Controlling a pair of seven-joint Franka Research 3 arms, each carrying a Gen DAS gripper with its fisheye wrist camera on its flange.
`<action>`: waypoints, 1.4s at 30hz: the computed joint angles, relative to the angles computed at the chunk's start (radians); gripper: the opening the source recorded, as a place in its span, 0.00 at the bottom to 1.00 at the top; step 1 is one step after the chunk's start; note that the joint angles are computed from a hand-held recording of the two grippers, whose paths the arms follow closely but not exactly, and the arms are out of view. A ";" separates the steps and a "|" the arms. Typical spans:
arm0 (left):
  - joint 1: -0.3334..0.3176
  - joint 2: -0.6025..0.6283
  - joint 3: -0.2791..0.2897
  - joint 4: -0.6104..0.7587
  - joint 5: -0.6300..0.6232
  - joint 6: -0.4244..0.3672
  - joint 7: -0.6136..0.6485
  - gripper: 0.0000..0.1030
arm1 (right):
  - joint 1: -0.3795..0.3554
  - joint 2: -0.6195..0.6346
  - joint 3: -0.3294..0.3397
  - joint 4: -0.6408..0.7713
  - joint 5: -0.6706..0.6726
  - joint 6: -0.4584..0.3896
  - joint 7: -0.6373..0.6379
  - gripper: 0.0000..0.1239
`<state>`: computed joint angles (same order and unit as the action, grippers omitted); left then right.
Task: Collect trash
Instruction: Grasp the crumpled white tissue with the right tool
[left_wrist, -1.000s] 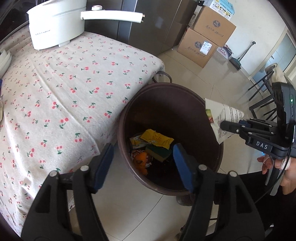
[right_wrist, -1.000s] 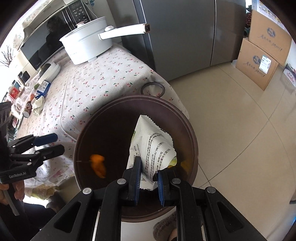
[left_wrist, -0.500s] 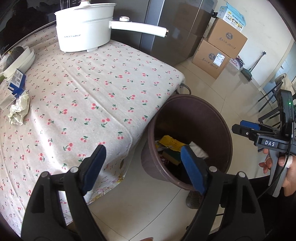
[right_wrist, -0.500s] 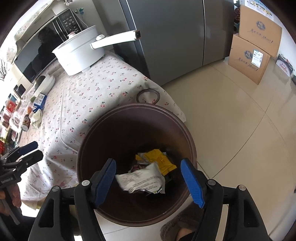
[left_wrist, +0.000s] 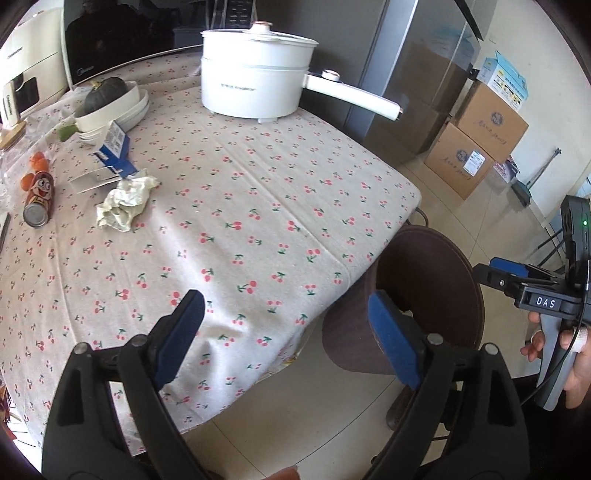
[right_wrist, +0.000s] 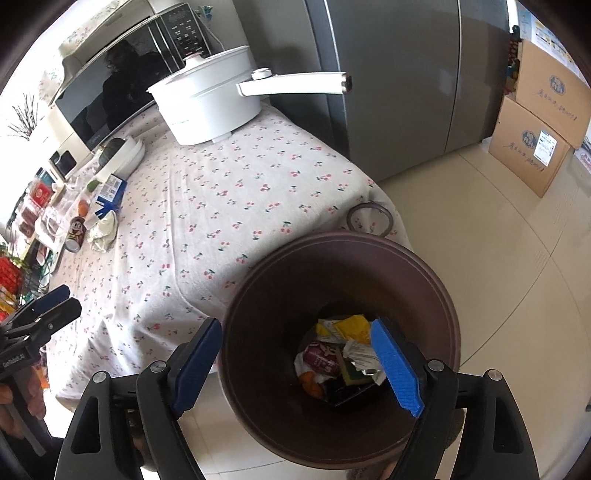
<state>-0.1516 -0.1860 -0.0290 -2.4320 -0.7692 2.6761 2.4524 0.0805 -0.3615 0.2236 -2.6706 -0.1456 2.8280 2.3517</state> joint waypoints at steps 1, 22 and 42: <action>0.005 -0.001 0.006 0.002 -0.005 0.003 -0.004 0.91 | 0.000 0.015 0.008 0.019 -0.006 -0.001 0.003 0.68; 0.218 0.078 0.056 0.068 0.302 0.094 -0.350 0.93 | 0.238 0.420 -0.068 0.491 -0.204 -0.059 0.100 0.71; 0.387 0.206 0.048 0.198 0.398 0.072 -0.525 0.94 | 0.537 1.133 -0.286 1.454 -0.064 -0.320 0.018 0.71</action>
<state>0.2355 0.0197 0.0193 -2.2337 -0.3711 2.7478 1.9271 0.6178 0.7718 -0.0621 -1.2168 -0.2100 2.5078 2.3701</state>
